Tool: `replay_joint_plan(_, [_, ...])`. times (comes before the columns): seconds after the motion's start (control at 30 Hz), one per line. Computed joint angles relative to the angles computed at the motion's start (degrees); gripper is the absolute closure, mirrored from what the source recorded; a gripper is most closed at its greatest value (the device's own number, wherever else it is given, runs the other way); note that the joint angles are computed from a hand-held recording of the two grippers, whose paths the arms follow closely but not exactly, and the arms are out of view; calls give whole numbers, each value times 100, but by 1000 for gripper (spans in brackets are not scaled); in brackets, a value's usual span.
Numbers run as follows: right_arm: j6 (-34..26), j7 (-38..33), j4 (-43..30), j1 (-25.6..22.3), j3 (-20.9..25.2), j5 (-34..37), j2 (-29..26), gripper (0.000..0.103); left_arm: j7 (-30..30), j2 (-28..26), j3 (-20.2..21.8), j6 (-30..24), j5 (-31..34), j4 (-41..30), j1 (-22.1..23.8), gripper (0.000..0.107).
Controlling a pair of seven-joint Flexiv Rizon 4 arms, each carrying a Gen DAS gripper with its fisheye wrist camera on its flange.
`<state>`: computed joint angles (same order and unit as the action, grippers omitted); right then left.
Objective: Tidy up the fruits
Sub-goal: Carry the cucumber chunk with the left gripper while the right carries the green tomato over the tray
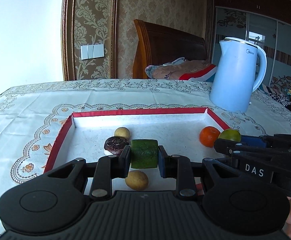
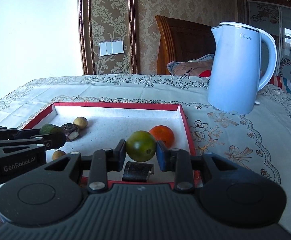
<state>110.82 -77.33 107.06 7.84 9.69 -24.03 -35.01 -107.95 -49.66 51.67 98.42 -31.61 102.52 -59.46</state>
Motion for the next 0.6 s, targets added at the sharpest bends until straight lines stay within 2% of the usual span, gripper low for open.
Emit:
replay_joint_plan(0.23, [-283, 88, -515, 152, -72, 105, -249, 73, -173, -139, 124, -248, 132, -267, 143, 80])
replay_joint_plan(0.6, [-705, 125, -1312, 412, -262, 320, -677, 73, -762, -78, -113, -611, 770, -713, 737, 80])
